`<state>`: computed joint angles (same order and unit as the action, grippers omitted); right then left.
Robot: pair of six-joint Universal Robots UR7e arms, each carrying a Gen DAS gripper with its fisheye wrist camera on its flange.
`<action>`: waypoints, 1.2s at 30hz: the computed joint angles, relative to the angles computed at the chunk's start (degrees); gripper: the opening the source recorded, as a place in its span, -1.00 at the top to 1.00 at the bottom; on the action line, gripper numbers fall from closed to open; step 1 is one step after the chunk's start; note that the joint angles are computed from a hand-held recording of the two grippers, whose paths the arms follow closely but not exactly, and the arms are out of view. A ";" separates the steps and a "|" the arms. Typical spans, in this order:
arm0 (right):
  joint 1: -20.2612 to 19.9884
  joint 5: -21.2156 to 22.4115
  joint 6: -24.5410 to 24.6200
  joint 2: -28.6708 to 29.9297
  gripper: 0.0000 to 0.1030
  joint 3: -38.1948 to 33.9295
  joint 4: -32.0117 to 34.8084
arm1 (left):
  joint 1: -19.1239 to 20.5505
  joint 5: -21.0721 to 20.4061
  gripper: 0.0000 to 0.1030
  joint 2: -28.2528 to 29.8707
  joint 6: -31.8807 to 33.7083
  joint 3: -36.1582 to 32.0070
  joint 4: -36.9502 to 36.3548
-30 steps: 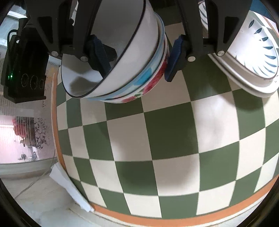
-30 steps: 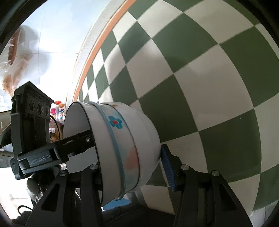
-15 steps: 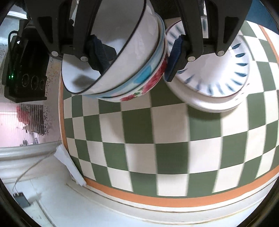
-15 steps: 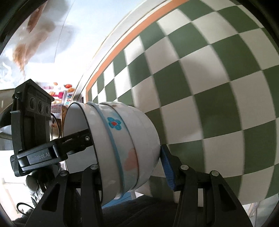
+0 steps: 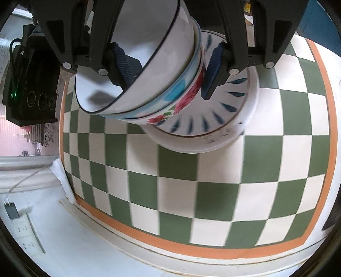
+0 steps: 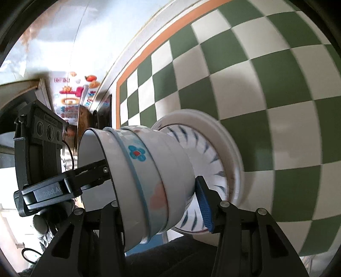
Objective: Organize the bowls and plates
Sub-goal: 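Carry the bowl stack with both grippers over the plate stack, then lower the bowl stack onto the plates and open both grippers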
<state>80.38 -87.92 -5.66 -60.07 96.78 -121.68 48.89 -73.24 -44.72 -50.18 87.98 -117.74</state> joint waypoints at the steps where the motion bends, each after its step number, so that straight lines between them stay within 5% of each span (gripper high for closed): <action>1: 0.11 -0.03 -0.09 0.43 0.02 0.12 -0.24 | 0.20 0.18 -0.17 -0.30 -0.18 0.56 -0.25; 36: 1.67 -5.56 0.50 4.91 0.02 -0.66 -0.75 | 2.68 -0.47 -0.17 -0.93 -1.63 4.41 -2.15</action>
